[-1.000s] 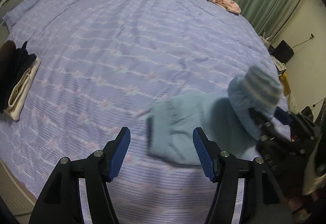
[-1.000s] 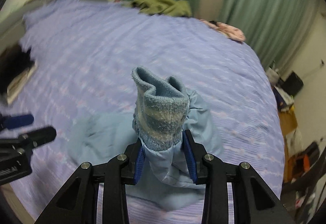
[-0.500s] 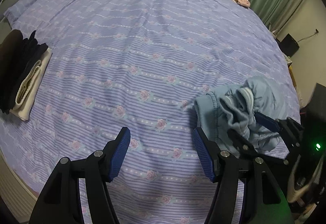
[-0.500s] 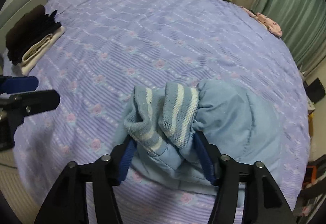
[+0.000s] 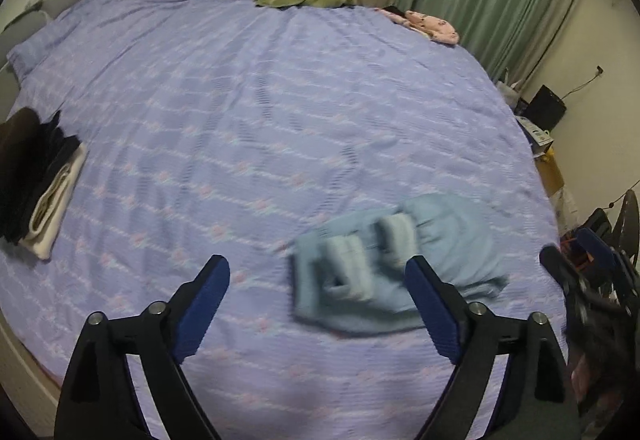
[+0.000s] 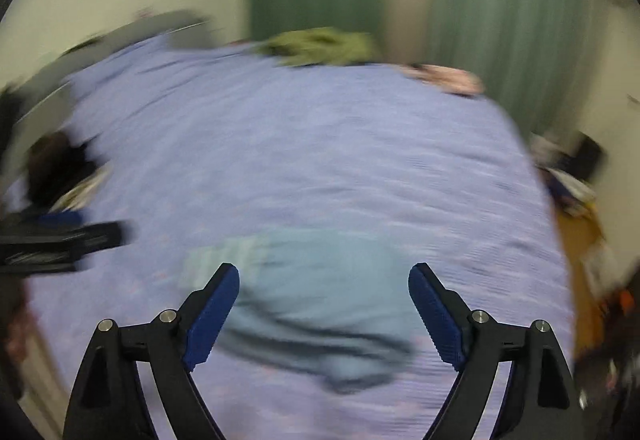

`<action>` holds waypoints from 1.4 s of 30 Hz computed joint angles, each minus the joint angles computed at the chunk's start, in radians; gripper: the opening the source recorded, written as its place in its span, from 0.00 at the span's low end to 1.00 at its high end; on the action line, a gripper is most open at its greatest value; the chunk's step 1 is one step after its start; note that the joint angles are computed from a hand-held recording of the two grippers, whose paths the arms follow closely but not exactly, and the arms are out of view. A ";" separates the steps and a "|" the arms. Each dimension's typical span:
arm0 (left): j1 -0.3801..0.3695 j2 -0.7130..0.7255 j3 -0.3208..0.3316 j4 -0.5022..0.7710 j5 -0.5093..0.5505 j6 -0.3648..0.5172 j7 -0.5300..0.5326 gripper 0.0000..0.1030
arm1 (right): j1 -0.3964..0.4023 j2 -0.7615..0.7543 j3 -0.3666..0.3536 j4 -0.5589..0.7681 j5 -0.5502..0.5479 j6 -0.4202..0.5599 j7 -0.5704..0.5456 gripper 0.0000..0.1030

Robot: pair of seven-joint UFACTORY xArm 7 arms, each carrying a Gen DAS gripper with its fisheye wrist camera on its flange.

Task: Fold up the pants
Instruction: 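Fold the cuffs over onto the pants body with the right gripper, then grasp the folded pants bundle with both grippers and lift it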

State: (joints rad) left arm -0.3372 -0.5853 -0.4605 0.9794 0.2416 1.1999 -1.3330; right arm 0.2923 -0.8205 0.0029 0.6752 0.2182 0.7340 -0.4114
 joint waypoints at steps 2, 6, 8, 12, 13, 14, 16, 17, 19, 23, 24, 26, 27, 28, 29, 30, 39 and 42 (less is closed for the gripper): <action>0.016 0.078 -0.017 0.041 0.018 -0.014 -0.006 0.88 | -0.056 0.077 -0.021 0.021 -0.022 -0.019 0.020 0.85; 0.010 0.216 -0.014 0.094 0.062 -0.039 -0.054 0.88 | -0.111 0.268 -0.088 0.068 0.030 -0.055 0.057 0.85; -0.002 0.270 0.002 0.112 0.076 -0.046 -0.076 0.88 | -0.123 0.339 -0.098 0.083 0.067 -0.061 0.068 0.85; -0.041 0.329 0.036 0.125 0.104 -0.037 -0.100 0.88 | -0.124 0.444 -0.110 0.085 0.188 -0.049 0.071 0.84; -0.052 0.335 0.048 0.121 0.105 -0.037 -0.100 0.88 | -0.121 0.467 -0.108 0.088 0.217 -0.029 0.068 0.82; -0.065 0.335 0.059 0.116 0.103 -0.035 -0.100 0.88 | -0.122 0.481 -0.107 0.091 0.241 -0.007 0.060 0.81; -0.084 0.325 0.078 0.095 0.094 -0.034 -0.094 0.88 | -0.132 0.470 -0.089 0.056 0.270 0.000 0.061 0.79; -0.091 0.316 0.085 0.081 0.087 -0.028 -0.092 0.88 | -0.133 0.455 -0.079 0.037 0.282 0.003 0.066 0.78; -0.102 0.279 0.099 0.028 0.057 -0.033 -0.099 0.88 | -0.125 0.427 -0.068 0.011 0.297 0.011 0.057 0.76; -0.101 0.159 0.126 -0.134 -0.037 -0.127 -0.144 0.98 | -0.084 0.385 -0.058 -0.023 0.327 0.041 0.007 0.75; -0.099 0.129 0.132 -0.180 -0.066 -0.166 -0.155 0.99 | -0.081 0.379 -0.057 -0.027 0.327 0.046 -0.001 0.75; -0.099 0.063 0.154 -0.289 -0.144 -0.280 -0.171 1.00 | -0.079 0.364 -0.037 -0.044 0.305 0.021 -0.004 0.75; -0.097 0.036 0.158 -0.335 -0.173 -0.329 -0.180 1.00 | -0.076 0.363 -0.033 -0.048 0.298 0.013 -0.004 0.75; -0.093 0.014 0.157 -0.372 -0.195 -0.366 -0.190 1.00 | -0.072 0.370 -0.037 -0.045 0.300 0.017 -0.001 0.75; -0.093 -0.010 0.159 -0.421 -0.220 -0.424 -0.197 1.00 | -0.071 0.377 -0.043 -0.037 0.303 0.025 0.000 0.75; -0.093 -0.021 0.157 -0.448 -0.238 -0.464 -0.199 1.00 | -0.068 0.385 -0.052 -0.031 0.312 0.034 -0.007 0.76; -0.079 -0.001 0.140 -0.576 -0.287 -0.731 -0.219 1.00 | -0.071 0.449 -0.049 -0.022 0.344 0.011 -0.041 0.79; -0.080 0.011 0.144 -0.601 -0.300 -0.791 -0.229 1.00 | -0.070 0.486 -0.055 -0.010 0.388 0.025 -0.046 0.80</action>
State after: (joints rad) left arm -0.4169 -0.5748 -0.3170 0.3780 -0.0588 0.4084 -1.5623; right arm 0.2222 -0.3343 -0.0525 0.6656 0.6067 0.7587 -0.4579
